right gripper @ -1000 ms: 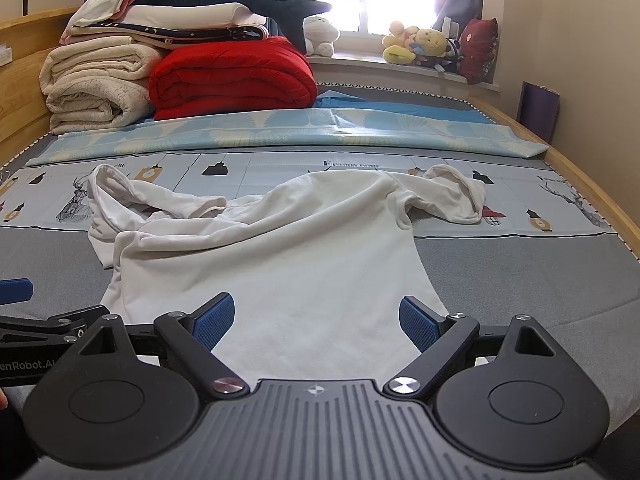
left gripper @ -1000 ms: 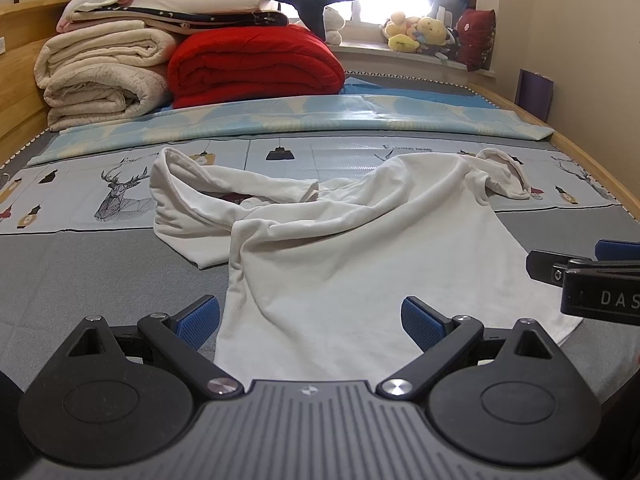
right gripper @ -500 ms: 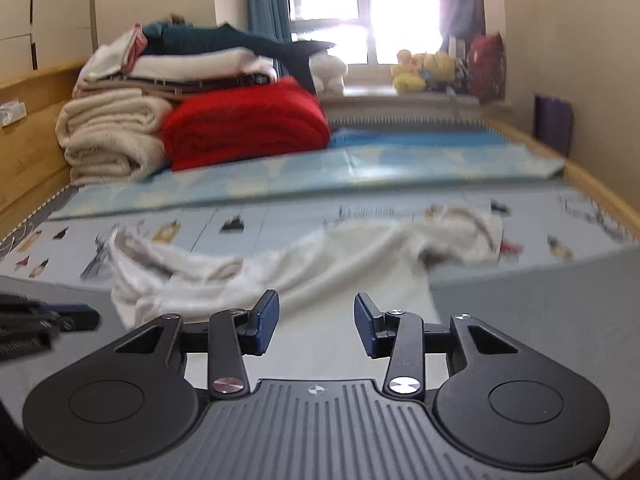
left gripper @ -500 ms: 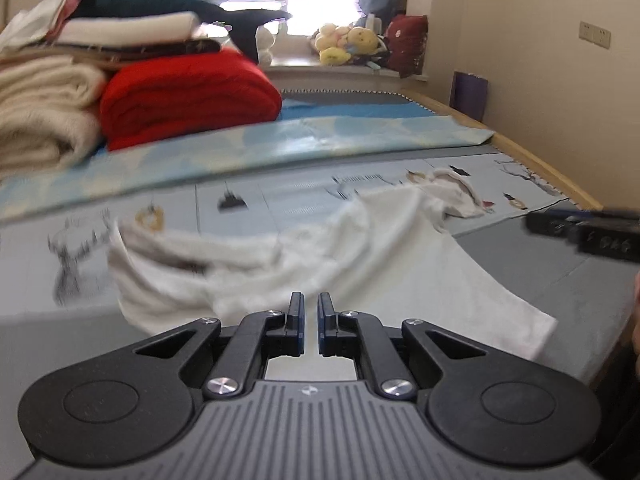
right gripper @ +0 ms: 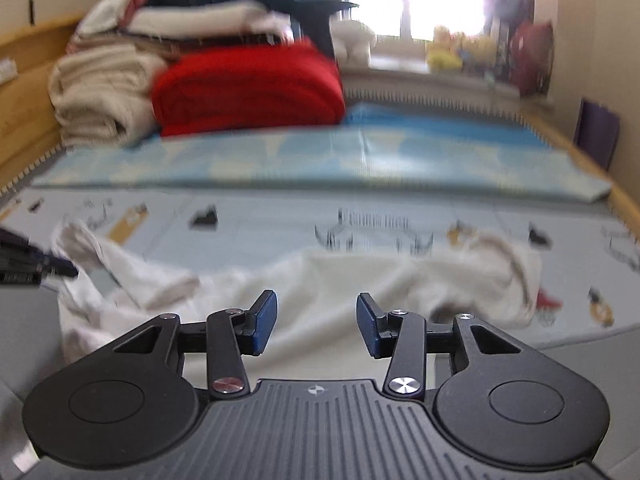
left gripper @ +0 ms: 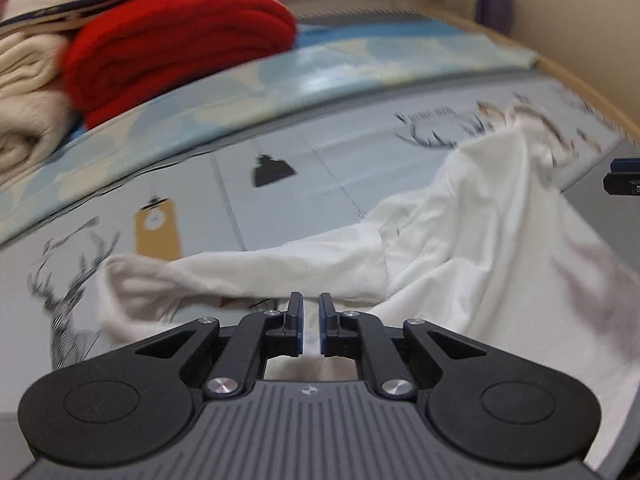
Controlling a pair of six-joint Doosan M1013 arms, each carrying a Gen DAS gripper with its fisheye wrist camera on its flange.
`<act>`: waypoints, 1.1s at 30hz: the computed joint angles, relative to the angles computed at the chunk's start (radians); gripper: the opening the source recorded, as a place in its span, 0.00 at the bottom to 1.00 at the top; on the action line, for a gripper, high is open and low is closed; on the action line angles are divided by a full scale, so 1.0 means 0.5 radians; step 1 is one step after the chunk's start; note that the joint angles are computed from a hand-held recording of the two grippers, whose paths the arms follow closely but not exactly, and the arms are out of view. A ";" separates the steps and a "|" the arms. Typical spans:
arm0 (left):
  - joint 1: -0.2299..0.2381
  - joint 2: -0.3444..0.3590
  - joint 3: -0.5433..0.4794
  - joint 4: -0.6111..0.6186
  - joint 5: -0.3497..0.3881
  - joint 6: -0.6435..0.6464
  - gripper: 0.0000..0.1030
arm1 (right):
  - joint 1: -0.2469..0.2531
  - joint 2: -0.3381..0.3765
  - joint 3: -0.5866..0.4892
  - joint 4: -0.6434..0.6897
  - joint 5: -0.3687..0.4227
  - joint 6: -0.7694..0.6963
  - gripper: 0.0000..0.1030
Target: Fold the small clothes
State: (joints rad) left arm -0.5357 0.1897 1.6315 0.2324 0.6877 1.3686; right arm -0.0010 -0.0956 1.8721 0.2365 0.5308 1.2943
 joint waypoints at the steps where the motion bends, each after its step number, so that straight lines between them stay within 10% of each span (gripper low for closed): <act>1: -0.014 0.033 -0.013 0.050 -0.003 0.043 0.18 | 0.021 0.023 -0.016 -0.101 0.057 0.084 0.45; 5: -0.056 0.165 -0.092 0.149 0.116 0.144 0.75 | 0.026 0.053 -0.039 -0.079 0.089 0.043 0.48; 10: -0.195 0.202 0.010 0.759 -0.021 0.160 0.82 | 0.016 0.096 -0.069 -0.143 0.099 0.130 0.49; 12: -0.201 0.193 0.057 0.905 -0.146 0.101 0.79 | 0.007 0.114 -0.086 -0.149 0.121 0.145 0.50; 15: -0.173 0.200 0.016 0.799 -0.111 0.196 0.20 | 0.001 0.134 -0.108 -0.152 0.134 0.162 0.51; 20: -0.021 0.087 -0.001 0.748 -0.271 -0.169 0.15 | 0.018 0.173 -0.142 -0.182 0.169 0.230 0.52; 27: 0.306 -0.135 0.096 1.394 -0.286 -1.751 0.13 | 0.117 0.211 -0.180 -0.186 0.206 0.220 0.52; 33: 0.571 -0.301 0.190 1.366 -0.122 -2.143 0.13 | 0.229 0.233 -0.205 -0.159 0.242 0.129 0.52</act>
State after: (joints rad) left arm -0.2499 0.0393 1.7266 0.9152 0.6265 0.2969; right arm 0.1137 0.0211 1.7693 0.1571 0.6519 1.3588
